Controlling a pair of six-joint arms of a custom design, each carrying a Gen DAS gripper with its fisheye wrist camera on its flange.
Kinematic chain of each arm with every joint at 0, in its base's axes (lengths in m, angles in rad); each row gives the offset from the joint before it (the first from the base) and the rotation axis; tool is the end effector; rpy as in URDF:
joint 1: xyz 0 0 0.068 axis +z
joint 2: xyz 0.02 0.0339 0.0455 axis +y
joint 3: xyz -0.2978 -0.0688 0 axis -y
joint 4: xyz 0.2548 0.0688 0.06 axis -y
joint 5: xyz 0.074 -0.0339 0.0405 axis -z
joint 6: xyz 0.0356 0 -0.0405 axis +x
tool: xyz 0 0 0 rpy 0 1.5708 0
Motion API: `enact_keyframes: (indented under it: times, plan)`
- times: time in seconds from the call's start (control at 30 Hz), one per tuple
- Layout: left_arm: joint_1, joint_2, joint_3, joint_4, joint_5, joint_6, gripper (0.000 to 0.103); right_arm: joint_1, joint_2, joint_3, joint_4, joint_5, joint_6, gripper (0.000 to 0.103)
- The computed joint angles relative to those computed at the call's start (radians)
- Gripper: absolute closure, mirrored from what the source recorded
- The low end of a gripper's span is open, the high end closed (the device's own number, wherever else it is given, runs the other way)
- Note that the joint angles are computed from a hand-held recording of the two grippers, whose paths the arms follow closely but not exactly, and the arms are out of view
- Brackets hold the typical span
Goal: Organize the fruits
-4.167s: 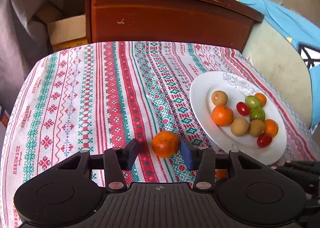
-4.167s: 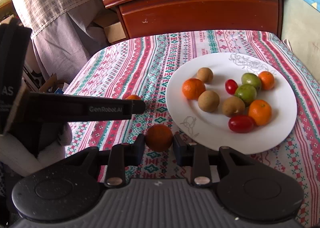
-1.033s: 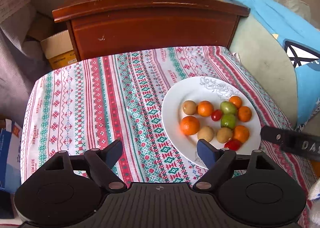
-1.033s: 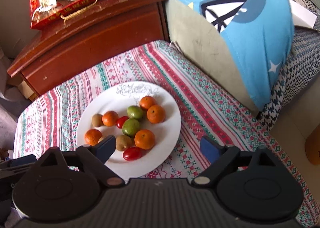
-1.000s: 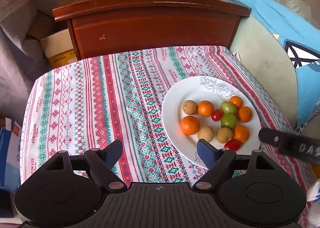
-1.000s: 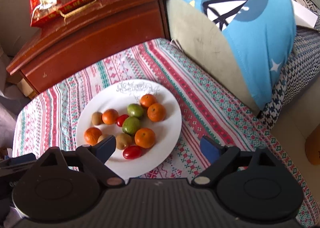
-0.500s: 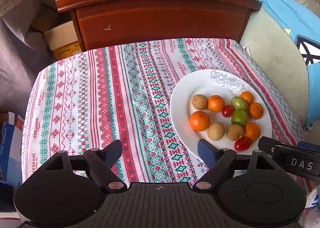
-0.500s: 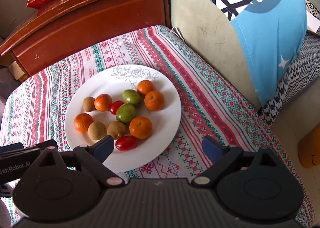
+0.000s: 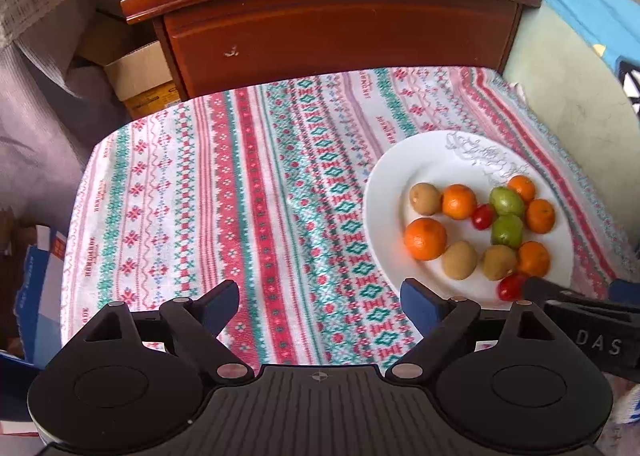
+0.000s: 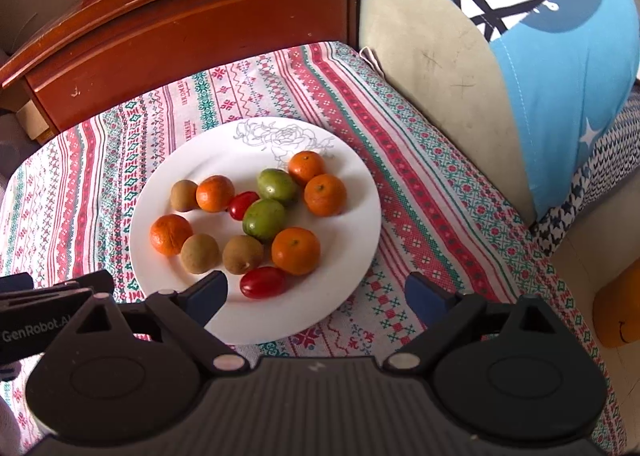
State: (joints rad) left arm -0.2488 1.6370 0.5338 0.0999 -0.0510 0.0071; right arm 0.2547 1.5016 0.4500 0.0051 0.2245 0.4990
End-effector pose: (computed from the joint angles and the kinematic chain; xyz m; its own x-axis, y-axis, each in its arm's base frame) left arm 0.2592 -0.0640 0.1179 -0.8157 0.2146 -0.5372 0.2252 0.9732 0.0468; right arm 0.2269 0.0509 0.1250 -0.8015 0.2734 -0.5318 0.2799 0.9574 0.0703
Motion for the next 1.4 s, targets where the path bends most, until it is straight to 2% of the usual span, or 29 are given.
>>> enact_keyframes:
  times: [0.43, 1.4]
  plan:
    - [-0.028, 0.026, -0.001, 0.006, -0.057, 0.003, 0.012, 0.017, 0.025, 0.011, 0.010, 0.018, -0.032, 0.007]
    - [-0.016, 0.027, -0.004, 0.000, -0.068, 0.002, 0.012, 0.014, 0.036, 0.007, 0.027, -0.002, -0.053, 0.007]
